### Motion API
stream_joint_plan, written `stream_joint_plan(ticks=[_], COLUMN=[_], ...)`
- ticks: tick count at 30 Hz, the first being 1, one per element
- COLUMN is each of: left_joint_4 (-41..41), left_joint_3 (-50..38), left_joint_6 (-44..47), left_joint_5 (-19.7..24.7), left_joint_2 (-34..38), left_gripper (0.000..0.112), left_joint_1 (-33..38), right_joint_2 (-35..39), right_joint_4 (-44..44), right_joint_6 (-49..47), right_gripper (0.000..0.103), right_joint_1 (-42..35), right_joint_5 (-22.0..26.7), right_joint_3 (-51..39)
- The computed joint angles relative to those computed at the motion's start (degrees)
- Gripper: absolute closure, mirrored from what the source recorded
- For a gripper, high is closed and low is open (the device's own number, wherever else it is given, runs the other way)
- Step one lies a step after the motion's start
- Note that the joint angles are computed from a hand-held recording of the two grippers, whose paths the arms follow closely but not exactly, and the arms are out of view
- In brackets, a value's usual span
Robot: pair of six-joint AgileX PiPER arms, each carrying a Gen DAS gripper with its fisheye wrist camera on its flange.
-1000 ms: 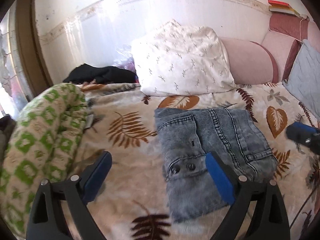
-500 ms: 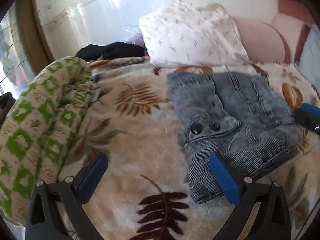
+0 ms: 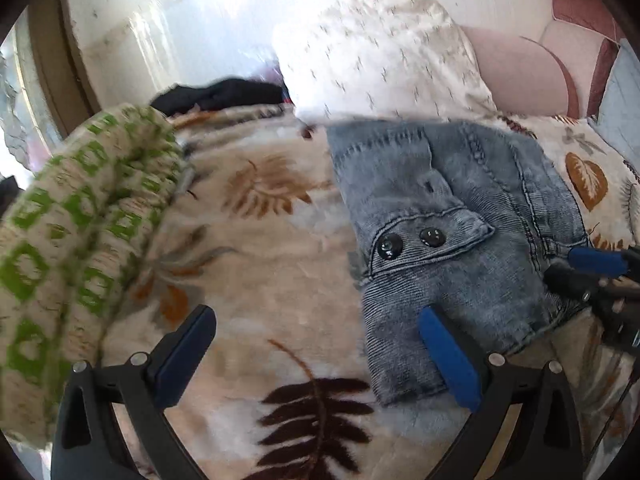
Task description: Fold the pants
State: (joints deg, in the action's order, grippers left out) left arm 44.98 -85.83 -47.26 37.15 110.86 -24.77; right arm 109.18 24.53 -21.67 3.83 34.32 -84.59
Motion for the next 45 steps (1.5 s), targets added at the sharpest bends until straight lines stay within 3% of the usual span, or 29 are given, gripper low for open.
stream_joint_plan(ticks=[4,9,12,15,19,26,33,38,45], left_joint_4=[1.2,10.4,12.8,14.7,16.3,16.1,13.9,13.0,12.0], left_joint_3=[3.7,12.1,14.9,15.6,16.6,17.1,16.8,16.6,16.8], left_joint_6=[-3.9,-15.3,-17.5,-18.8,-20.9,-21.4,-20.8,-20.5,-19.9], left_joint_5=[2.0,6.6,9.6,14.2,17.7,19.8,20.4,20.9,21.5], left_joint_2=[-6.0,-15.9,-20.6,-23.7,-27.6,-32.6,-33.7,-33.6,-33.8], left_gripper=[0.01,0.01,0.01,0.01,0.01,0.01,0.01,0.01,0.01], left_joint_1=[-1.4,-7.7,-10.8,-13.6,-16.4,-19.1,-19.4,-19.6,-19.5], right_joint_2=[-4.8,-18.8,-25.1,-31.1,-38.8,-47.3,-49.2,-49.8,-50.8], right_joint_4=[5.0,0.1,7.9,8.0,-4.6,-23.4,-37.7,-56.1,-71.3], right_joint_6=[-2.1,-1.1,-5.8,-3.8,9.3,28.3,42.6,60.2,74.5], right_gripper=[0.052,0.039,0.033,0.032,0.029,0.026,0.026,0.026,0.025], right_joint_1=[-1.7,1.1,0.2,0.8,3.9,8.8,12.7,16.7,20.7], right_joint_5=[-1.0,-12.2,-14.3,-16.5,-18.2,-17.6,-17.1,-15.9,-14.6], right_joint_3=[3.6,15.7,20.9,26.0,30.3,33.4,33.9,34.1,35.4])
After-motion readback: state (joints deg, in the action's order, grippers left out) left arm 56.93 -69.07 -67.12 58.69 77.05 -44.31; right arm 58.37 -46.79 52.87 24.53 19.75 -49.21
